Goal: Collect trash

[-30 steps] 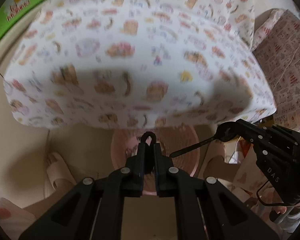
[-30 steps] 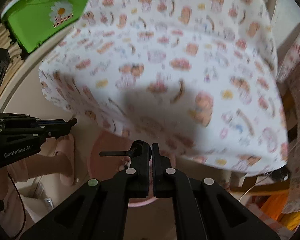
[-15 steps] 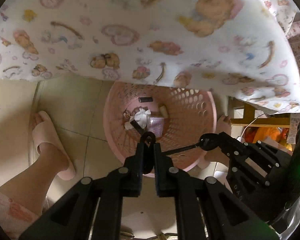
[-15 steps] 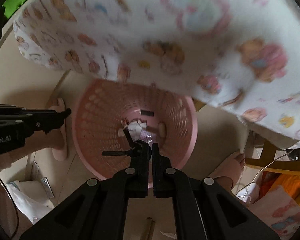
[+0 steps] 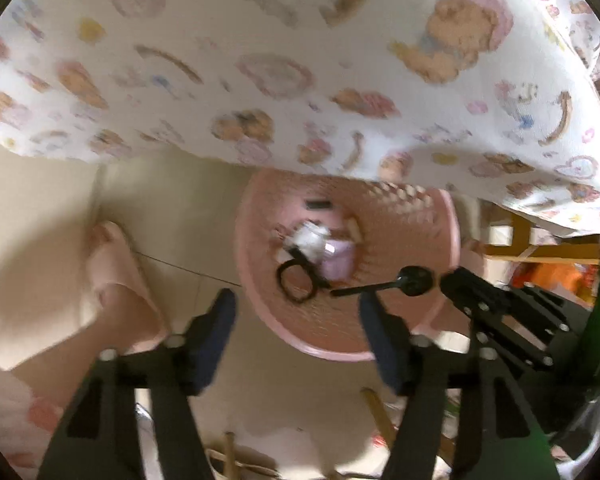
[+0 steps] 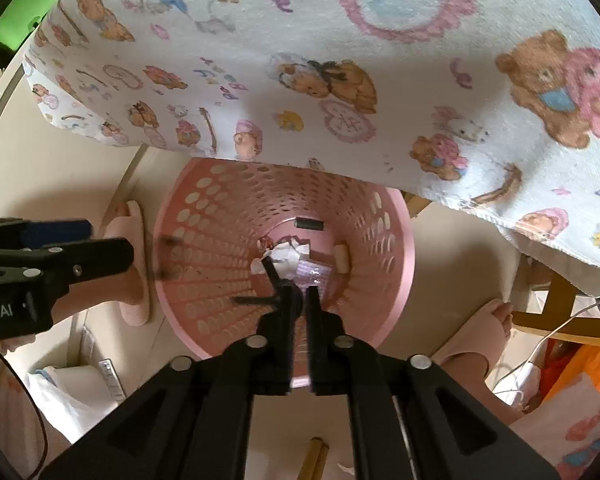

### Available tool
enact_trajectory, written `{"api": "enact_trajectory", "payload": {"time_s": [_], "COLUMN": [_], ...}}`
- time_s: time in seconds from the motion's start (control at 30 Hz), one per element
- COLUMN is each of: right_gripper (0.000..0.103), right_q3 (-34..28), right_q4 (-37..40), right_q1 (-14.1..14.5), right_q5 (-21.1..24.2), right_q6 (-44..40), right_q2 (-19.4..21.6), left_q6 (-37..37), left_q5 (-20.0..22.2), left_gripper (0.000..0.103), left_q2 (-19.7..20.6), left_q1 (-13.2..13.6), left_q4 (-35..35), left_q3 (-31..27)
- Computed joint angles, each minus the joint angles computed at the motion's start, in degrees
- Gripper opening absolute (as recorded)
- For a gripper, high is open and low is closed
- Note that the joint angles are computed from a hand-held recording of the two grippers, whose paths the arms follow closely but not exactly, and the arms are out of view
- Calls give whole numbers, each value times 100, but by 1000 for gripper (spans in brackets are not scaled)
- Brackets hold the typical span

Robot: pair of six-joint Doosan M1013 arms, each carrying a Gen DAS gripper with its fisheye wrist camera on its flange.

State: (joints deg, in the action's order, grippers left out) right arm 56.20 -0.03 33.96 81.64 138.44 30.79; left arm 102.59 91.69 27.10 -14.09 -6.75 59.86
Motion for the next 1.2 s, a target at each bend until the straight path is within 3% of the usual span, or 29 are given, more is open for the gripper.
{"api": "enact_trajectory", "payload": {"time_s": [0.07, 0.13, 0.43, 0.57, 0.77, 0.83, 1.0, 1.2], "right_gripper": [38, 45, 54, 72, 80, 85, 87, 89], "right_q3": [9, -20, -266, -511, -831, -820, -934, -1002], "right_q4": [-46, -288, -1097, -1939, -2846, -2944, -3252, -3593], "right_q1": [3, 42, 165, 329, 481, 477, 494, 524], "right_q5": [-82, -126, -263, -290, -113, -238, -375, -265], "right_q6": [61, 155, 594, 756, 879, 952, 1131, 1158], "right_q2": [-32, -62, -221, -271, -264, -318, -341, -379], "left_q6": [68, 66, 260, 215, 130, 181, 291, 518], "left_q5": [-215, -380, -1247, -1616, -2401, -2588, -2962, -3721], "left_gripper": [65, 66, 71, 72, 74, 80, 101, 103], "left_q2": [-70, -126, -427, -521, -713, -772, -855, -1053], "left_q1": [-11, 3, 113, 188, 278, 277, 365, 416], "left_q4": [116, 117, 85, -14, -44, -92, -421, -702], "left_q3": [13, -10, -106, -151, -60, -18, -11, 250]}}
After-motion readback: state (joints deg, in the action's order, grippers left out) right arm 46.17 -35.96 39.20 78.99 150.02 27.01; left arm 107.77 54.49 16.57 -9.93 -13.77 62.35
